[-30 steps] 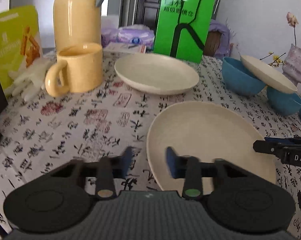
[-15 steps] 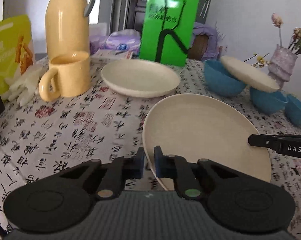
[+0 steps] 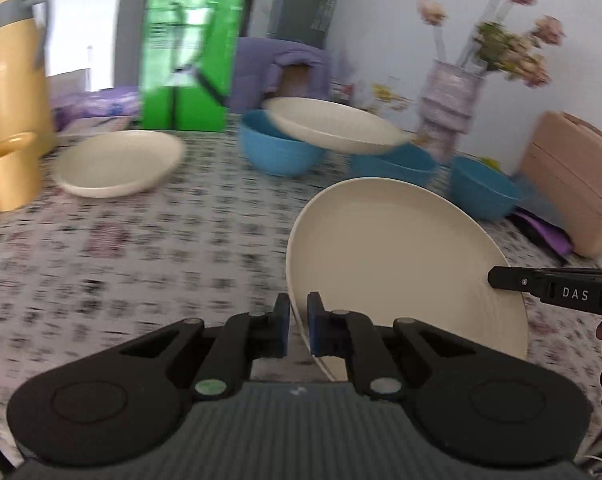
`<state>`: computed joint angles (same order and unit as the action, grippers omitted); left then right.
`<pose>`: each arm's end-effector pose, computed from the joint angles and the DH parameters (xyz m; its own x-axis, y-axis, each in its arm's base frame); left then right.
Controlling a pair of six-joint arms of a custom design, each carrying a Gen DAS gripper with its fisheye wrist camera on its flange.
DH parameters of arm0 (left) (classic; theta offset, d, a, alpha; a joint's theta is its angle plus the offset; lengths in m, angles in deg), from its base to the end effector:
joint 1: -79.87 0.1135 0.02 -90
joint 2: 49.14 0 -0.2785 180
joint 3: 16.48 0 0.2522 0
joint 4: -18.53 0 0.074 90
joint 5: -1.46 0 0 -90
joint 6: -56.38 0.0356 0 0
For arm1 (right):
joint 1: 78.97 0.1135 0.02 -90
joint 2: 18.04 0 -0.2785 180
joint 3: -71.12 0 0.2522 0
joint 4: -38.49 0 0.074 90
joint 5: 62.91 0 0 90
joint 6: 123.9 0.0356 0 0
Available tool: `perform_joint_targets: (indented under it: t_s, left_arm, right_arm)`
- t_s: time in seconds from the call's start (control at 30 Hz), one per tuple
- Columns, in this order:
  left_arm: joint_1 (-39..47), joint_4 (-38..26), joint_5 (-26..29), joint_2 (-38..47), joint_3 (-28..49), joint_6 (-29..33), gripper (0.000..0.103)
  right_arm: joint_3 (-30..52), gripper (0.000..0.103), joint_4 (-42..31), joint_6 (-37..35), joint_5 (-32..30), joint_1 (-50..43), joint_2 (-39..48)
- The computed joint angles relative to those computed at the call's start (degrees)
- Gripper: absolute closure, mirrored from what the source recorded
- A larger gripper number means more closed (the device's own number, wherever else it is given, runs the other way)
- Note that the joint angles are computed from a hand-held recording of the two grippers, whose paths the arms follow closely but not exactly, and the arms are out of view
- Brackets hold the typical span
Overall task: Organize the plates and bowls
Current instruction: 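Lift the cream plate with both tools and carry it toward the pink case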
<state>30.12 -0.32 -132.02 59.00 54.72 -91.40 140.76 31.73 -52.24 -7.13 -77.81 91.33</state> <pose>0.2542 -0.2623 0.1440 -0.5419 -0.3099 -0.7812 -0.2900 0.9414 -0.1722 0.3771 0.0277 0.1400 -0.5612 -0.2716 -0.7818 -0.6115 0.7727 0.1705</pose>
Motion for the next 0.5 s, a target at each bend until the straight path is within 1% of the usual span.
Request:
perform_joint_targets:
  t_s: [0.17, 0.3, 0.4, 0.5]
  left_arm:
    - [-1.9, -1.2, 2.0, 9.8, 13.1, 3.1, 0.094]
    - [-2.9, -3.5, 4.6, 18.2, 24.9, 5.0, 0.094]
    - [-2.9, -5.2, 7.6, 23.6, 32.4, 5.6, 0.093]
    - [-2.9, -8.2, 10.1, 29.3, 41.3, 6.4, 0.094]
  right_arm:
    - [2.0, 0.097, -3.3, -4.1, -2.0, -9.2, 1.1]
    - [6.0, 0.097, -6.9, -7.1, -3.3, -16.1, 4.0]
    - [9.7, 0.097, -9.4, -8.9, -3.1, -19.7, 6.7]
    - [12.9, 0.097, -10.1, -9.5, -2.1, -22.1, 9.2]
